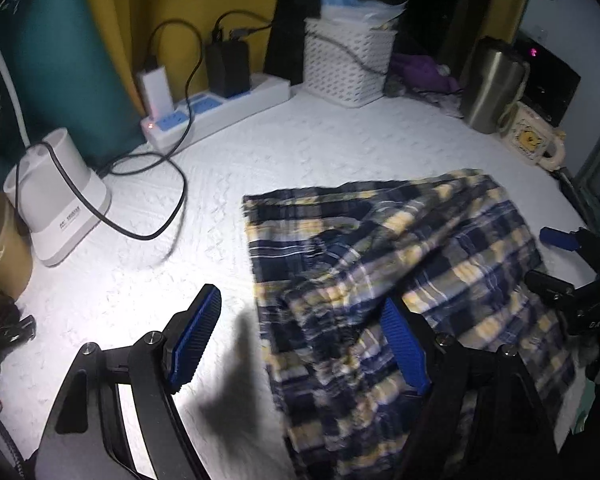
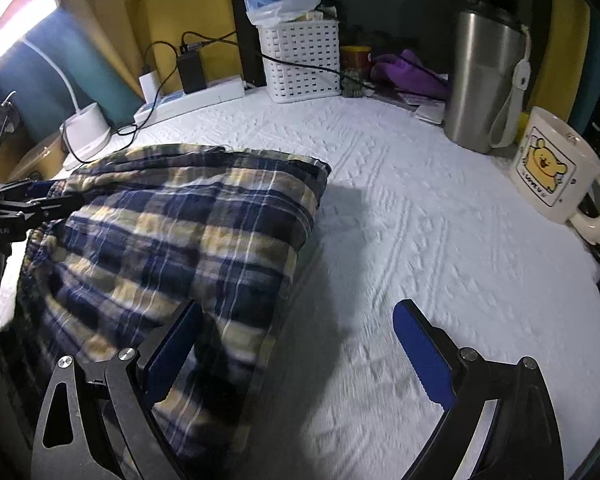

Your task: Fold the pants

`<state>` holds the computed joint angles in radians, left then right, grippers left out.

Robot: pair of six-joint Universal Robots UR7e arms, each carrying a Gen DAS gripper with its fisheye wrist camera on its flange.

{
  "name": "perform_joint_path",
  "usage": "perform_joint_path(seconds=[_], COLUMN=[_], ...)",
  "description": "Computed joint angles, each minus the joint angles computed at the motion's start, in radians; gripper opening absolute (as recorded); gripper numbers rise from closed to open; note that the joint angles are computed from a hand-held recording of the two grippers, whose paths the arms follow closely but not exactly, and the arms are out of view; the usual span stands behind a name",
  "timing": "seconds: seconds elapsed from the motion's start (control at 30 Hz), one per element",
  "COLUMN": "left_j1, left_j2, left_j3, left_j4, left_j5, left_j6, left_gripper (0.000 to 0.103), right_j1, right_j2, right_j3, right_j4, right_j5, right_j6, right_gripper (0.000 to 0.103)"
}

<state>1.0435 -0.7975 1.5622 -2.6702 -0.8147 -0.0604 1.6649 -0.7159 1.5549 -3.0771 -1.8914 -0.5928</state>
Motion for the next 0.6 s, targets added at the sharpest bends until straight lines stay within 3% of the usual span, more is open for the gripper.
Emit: perform_joint_path(seconds=[0.33,0.6], left_j1=[0.027,0.007], left_j2=[0.037,-0.029], left_j3=[-0.068,0.01], left_j4=[0.026,-0.024], left_j5=[-0.008,-0.063], left_j6=[0.031,-0.008], left_gripper=[0.081,0.081], right_j1=[0.004,0.004], right_j2=[0.038,0.019], right_j3=[-0.07,-0.054], right_j4=[0.025,0.012], right_j5=[-0.021,0.005], right_j6=[0.014,0.027], right_gripper=[0.097,0.097])
